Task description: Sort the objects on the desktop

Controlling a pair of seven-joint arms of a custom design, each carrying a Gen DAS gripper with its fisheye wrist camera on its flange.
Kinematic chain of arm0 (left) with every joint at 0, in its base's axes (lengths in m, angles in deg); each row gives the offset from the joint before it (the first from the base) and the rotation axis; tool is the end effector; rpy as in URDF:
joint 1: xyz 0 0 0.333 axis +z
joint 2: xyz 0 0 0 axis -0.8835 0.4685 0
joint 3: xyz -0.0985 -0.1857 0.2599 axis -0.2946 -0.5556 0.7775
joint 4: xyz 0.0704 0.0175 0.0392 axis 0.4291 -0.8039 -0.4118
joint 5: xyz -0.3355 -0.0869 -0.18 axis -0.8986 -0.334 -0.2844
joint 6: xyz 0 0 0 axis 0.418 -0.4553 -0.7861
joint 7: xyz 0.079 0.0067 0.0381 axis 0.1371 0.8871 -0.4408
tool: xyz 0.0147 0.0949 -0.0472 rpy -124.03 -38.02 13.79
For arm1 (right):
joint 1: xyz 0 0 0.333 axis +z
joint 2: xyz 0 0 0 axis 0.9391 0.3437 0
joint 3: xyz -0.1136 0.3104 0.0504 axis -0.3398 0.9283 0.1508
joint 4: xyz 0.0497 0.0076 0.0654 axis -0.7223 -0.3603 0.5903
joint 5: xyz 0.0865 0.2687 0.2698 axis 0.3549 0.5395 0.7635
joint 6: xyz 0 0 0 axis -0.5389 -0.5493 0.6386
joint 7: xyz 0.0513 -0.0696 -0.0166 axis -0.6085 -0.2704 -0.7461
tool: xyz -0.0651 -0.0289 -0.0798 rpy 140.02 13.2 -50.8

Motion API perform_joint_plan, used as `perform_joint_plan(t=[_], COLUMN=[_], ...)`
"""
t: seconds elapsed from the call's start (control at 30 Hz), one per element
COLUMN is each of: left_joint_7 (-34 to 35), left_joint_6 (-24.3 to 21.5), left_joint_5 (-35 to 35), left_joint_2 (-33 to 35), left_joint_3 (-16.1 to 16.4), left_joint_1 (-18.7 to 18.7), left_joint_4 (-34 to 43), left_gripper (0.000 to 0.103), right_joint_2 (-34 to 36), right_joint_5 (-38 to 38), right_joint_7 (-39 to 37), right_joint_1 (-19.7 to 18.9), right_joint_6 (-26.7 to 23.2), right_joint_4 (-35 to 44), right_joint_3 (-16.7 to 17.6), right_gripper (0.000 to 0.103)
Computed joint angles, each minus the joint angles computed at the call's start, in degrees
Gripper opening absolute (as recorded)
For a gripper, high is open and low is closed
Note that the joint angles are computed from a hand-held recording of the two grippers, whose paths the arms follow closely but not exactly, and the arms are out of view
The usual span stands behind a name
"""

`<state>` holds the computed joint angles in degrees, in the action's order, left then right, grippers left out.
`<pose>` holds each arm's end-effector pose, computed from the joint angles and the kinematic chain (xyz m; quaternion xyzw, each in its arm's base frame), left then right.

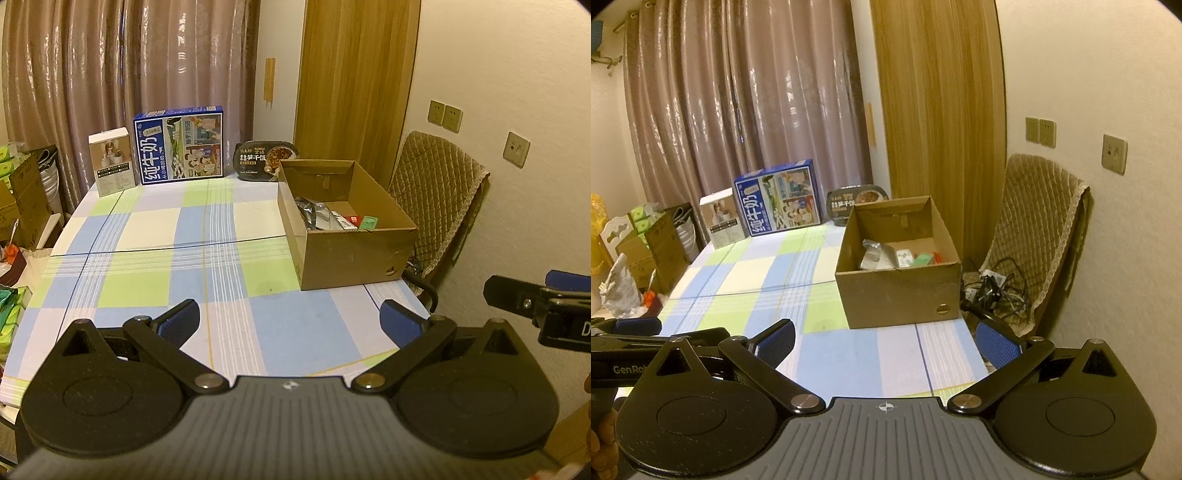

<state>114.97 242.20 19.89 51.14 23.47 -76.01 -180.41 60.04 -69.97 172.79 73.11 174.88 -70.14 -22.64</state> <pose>0.5843 -0.3213 0.5616 -0.4380 0.7741 -0.4154 0.1907 0.4463 0.1811 0.5919 -0.4998 0.7113 -0.3629 0.3356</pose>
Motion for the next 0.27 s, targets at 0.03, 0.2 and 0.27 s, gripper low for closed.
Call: perform_joint_plan(t=[0.03,0.2,0.27], left_joint_7=[-0.06,2.50,3.06], left_joint_6=[-0.01,0.85,1.09], left_joint_5=[0.07,-2.42,-3.03], left_joint_2=[0.04,0.09,0.01], left_joint_3=[0.05,-1.55,-1.67], left_joint_1=[-0.05,1.12,1.17], left_joint_4=[-0.01,-0.46,-0.64], left_gripper=[0.102,0.102,0.102], right_joint_2=[0.05,0.24,0.25], right_joint_5=[0.03,0.04,0.03], right_joint_7=[-0.04,0.04,0.08], right_joint_1=[0.01,0.14,0.23], right_joint_6=[0.00,-0.07,-0.13], right_joint_4=[0.03,-0.11,-0.20], right_joint_3=[-0.04,-0.10,-0.07], right_gripper=[0.101,0.101,0.101])
